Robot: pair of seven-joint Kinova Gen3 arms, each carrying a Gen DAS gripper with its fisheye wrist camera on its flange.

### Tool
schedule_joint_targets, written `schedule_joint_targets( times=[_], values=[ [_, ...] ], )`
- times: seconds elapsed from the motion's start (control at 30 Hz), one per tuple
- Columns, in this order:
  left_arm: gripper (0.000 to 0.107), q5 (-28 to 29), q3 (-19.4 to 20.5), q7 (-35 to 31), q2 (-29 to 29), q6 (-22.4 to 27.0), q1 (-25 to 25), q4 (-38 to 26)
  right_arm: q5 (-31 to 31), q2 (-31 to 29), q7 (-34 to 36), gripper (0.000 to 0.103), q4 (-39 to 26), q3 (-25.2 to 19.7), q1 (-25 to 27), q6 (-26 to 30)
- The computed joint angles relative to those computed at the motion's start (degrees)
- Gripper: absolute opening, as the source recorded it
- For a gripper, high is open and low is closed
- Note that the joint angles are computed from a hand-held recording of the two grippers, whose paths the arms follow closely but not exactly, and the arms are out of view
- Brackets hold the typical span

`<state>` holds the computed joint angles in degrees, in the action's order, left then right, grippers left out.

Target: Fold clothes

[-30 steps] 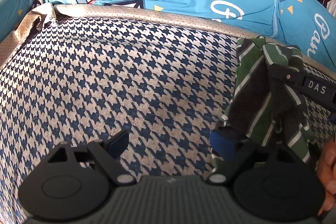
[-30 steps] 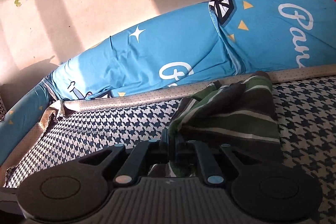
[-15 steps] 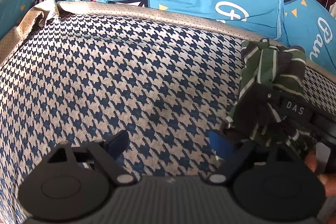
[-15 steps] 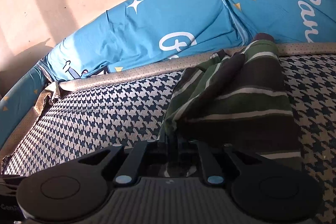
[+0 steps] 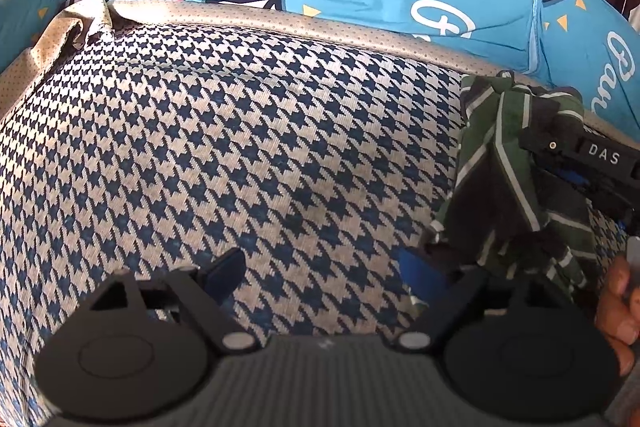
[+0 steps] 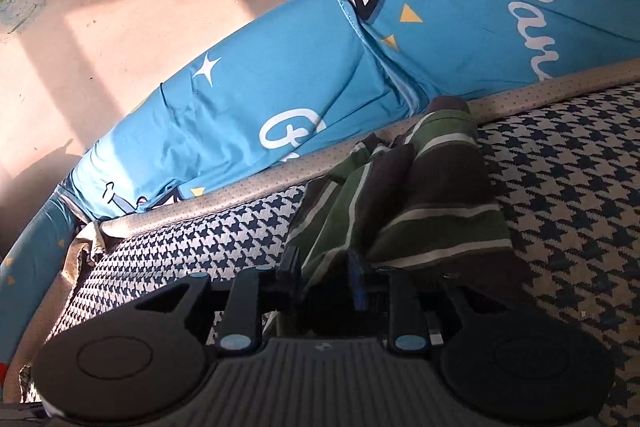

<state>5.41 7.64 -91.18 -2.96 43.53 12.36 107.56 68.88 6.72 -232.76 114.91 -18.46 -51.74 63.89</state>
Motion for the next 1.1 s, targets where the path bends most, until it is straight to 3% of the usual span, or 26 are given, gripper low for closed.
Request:
schedule_joint_targets(
  times=[0.37,0.47,0.6,0.83,1.1],
  values=[
    [0.088,1.3,-0.3,-0.7,0.3,0.8,-0.1,-0.6,-0.7,0.4,-4.8,0.027,0.5,0.6,0.5,1.1],
    [0.088,1.6,-0.3,-0.6,0.6,1.1,-0.3,-0.7,0.8,-0.1,-8.0,0.033,2.0,0.9,1.3,-1.4],
    [0.088,1.7,-0.4,-0.3,0.7,1.4,-0.4,-0.9,2.8,0.1,-10.6,0.033,2.9,0.9,1.9,-2.6],
    [0.088,1.9,-0.2,-0.2,1.0,1.7,-0.2,-1.2,9.4,1.2,-10.1,0.033,3.1,0.8,1.5,-2.4],
    [0.088,1.5,0.0,0.3,1.3,1.6,0.1,-1.2,15.6,1.9,-8.4,0.033,3.5,1.4,3.8,-8.7]
  ],
)
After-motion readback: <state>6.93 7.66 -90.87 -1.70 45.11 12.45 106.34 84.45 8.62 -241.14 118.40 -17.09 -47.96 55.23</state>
